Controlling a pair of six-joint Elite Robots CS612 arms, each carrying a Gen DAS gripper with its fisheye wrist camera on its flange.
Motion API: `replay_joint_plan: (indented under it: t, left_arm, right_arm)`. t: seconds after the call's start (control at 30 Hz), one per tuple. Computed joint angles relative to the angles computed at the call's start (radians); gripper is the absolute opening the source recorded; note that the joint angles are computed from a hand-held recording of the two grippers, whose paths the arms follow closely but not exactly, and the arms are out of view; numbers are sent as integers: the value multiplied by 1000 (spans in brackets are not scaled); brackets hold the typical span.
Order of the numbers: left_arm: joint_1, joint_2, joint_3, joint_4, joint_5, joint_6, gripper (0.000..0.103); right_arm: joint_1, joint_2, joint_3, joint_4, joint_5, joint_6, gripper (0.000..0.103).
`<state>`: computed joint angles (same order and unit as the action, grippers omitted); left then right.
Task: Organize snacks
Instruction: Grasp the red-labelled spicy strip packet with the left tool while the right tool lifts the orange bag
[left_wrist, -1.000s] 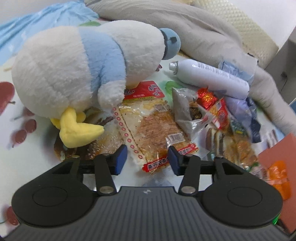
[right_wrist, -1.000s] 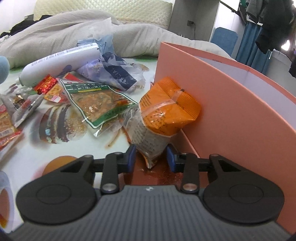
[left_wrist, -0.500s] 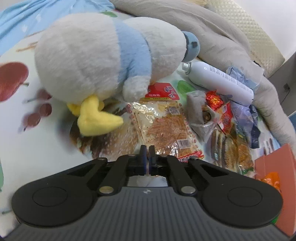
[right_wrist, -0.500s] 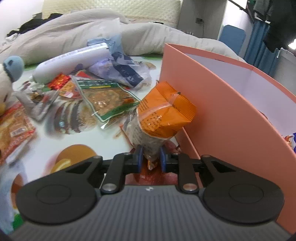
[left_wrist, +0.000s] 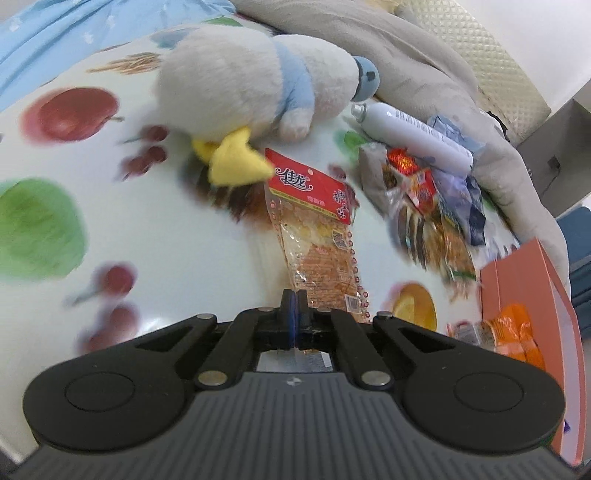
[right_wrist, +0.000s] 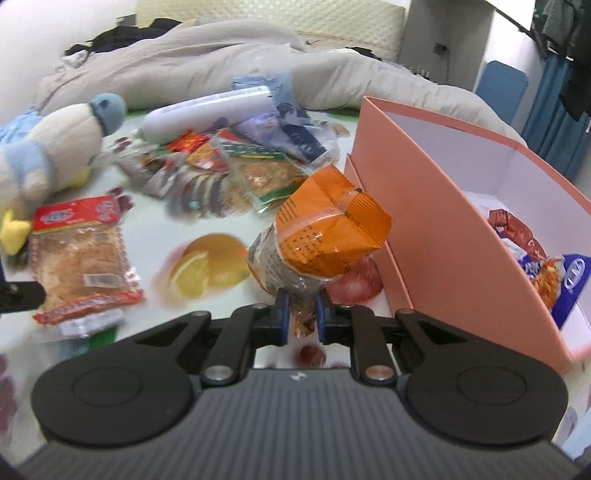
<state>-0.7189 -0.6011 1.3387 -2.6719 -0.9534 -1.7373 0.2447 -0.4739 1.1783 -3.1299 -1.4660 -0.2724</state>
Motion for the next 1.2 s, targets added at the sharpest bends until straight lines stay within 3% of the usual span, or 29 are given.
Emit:
replay_joint_plan:
  t: [0.33, 0.6, 0.83, 0.93, 1.03, 1.13, 1.2]
  left_arm:
    - [-83, -77, 129, -21, -29, -94, 0]
    - [-138, -106, 138, 29, 0, -115, 0]
    - [-148, -119, 161, -42, -47, -108, 0]
    - [-141, -122, 149, -3, -75, -75, 0]
    - [-136, -127, 118, 114, -100, -109, 1]
    - [-131, -121, 93, 165, -137, -99, 6]
    - [-130, -117, 87, 167, -153, -94, 14]
  right_arm:
    - [-48, -124, 219, -50, 124, -67, 17]
    - [-95, -184, 317, -48, 217, -126, 17]
    - [-126, -214, 335, 117, 263, -175, 17]
    - [-133, -216, 333, 168, 273, -131, 18]
    - [-141, -214, 331, 193, 313, -100, 20]
    - [-141, -211, 329, 197, 306, -82, 29]
    - [-145, -212, 328, 211, 313, -110, 46]
